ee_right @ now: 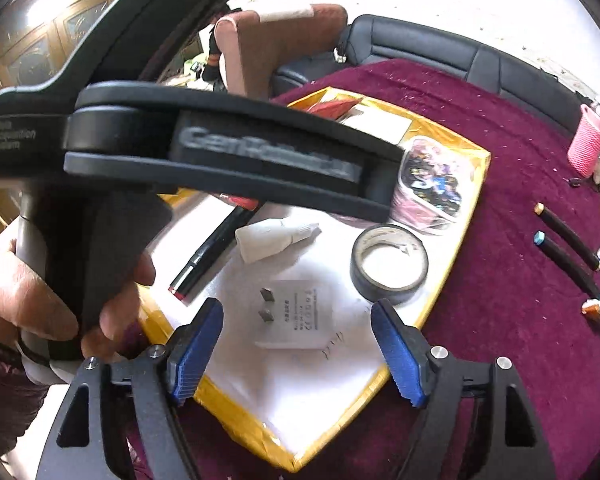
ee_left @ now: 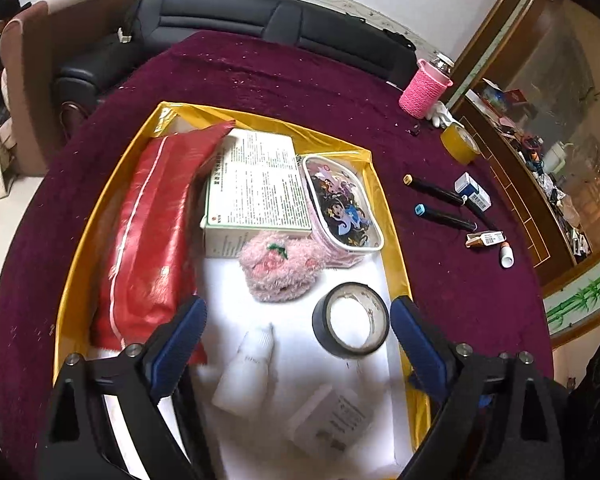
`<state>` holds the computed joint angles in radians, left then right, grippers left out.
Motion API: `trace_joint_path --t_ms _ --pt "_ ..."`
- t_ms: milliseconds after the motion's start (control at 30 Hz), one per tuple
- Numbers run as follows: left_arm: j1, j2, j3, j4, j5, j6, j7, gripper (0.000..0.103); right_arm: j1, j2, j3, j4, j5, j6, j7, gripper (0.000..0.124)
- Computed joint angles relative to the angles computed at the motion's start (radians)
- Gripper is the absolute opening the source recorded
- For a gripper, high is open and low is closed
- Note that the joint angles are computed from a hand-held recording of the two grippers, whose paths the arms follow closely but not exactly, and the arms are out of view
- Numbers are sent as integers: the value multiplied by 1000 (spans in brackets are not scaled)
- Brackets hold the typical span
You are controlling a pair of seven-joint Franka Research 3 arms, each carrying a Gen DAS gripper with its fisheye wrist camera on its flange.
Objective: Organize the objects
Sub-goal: 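Carry the pink pouch into the tray and release while right gripper drops the plug there, then grasp the orange-capped white bottle with right gripper while left gripper grasps the white ointment box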
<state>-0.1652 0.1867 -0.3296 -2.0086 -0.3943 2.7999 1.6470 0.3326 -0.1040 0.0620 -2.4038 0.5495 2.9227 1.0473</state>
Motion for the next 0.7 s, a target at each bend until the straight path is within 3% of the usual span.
trace_joint_path --t_ms 133,267,400,567,700 --pt "-13 -58 2 -44 1 8 -7 92 9 -94 -41 -91 98 32 -73 83" --pt "-37 -116 -15 -70 -137 29 130 94 -23 -161 -69 -167 95 80 -36 89" --pt "-88 -100 -22 -14 -251 -10 264 97 -115 -255 -100 -277 58 103 57 90" --pt "-160 -1 -35 108 -108 -62 192 97 -286 -352 -133 -373 -23 107 185 90" --pt "-217 107 -50 217 66 -52 106 97 -369 -335 -182 -361 -55 138 242 90"
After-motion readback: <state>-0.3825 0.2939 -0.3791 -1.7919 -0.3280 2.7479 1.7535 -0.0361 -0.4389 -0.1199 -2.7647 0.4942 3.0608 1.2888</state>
